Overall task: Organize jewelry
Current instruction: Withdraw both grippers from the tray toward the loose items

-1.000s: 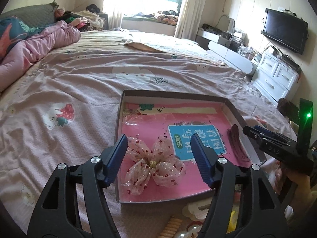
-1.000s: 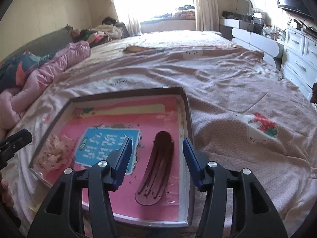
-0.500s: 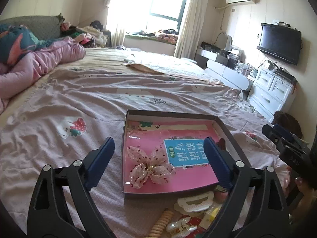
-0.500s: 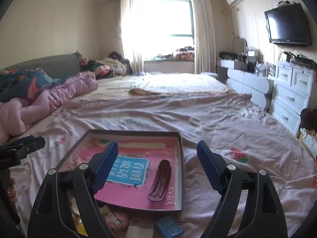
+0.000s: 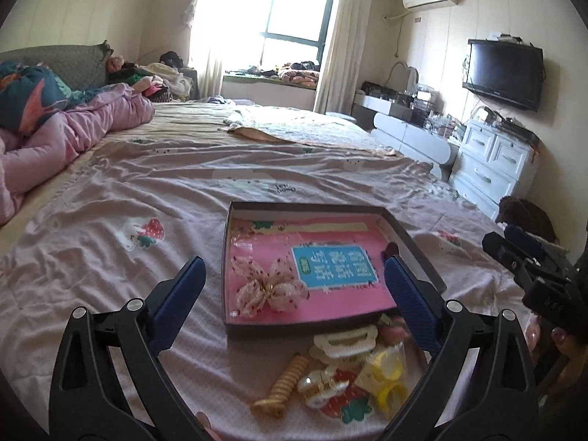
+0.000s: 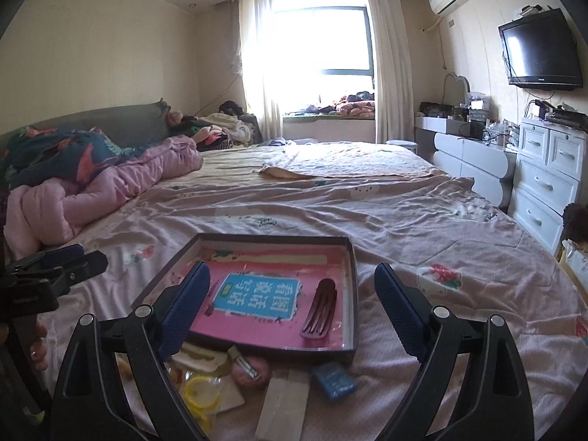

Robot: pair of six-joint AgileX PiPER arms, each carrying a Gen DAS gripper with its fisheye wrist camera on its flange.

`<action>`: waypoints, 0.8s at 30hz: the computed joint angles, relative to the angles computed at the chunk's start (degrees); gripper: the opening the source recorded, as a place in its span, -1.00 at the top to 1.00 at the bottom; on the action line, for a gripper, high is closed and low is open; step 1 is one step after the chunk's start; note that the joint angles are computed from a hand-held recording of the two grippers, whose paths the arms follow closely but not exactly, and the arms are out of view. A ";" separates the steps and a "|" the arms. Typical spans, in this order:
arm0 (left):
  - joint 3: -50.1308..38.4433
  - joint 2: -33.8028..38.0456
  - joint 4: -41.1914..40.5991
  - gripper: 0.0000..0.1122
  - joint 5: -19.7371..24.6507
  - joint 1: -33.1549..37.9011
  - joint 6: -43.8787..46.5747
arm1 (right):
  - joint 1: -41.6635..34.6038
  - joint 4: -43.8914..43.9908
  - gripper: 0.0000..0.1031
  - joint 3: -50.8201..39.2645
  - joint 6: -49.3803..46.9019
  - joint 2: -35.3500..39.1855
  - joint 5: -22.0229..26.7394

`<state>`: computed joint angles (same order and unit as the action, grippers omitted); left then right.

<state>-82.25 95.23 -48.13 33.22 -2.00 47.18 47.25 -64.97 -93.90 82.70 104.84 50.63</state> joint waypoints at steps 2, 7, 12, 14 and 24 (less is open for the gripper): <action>1.31 -0.63 -0.19 -0.59 0.15 0.13 0.67 | 0.74 0.47 -0.71 0.97 0.05 -0.56 0.24; 5.24 -2.62 0.68 -0.59 0.05 -0.37 1.78 | 2.31 3.46 -0.71 3.15 -0.65 -1.15 0.87; 8.25 -4.01 2.16 -0.59 -0.27 -1.14 2.44 | 3.17 6.38 -0.71 5.21 -0.97 -1.76 1.62; 9.17 -4.42 2.79 -0.59 -0.36 -1.39 2.34 | 3.43 7.45 -0.71 5.80 -1.33 -1.86 2.02; 12.40 -4.49 5.23 -0.59 2.86 -0.76 2.00 | 3.64 12.68 -0.71 8.56 -3.18 -2.70 1.37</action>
<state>-69.85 90.74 -42.90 36.08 -2.75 49.18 50.89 -52.29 -85.35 79.52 102.14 52.00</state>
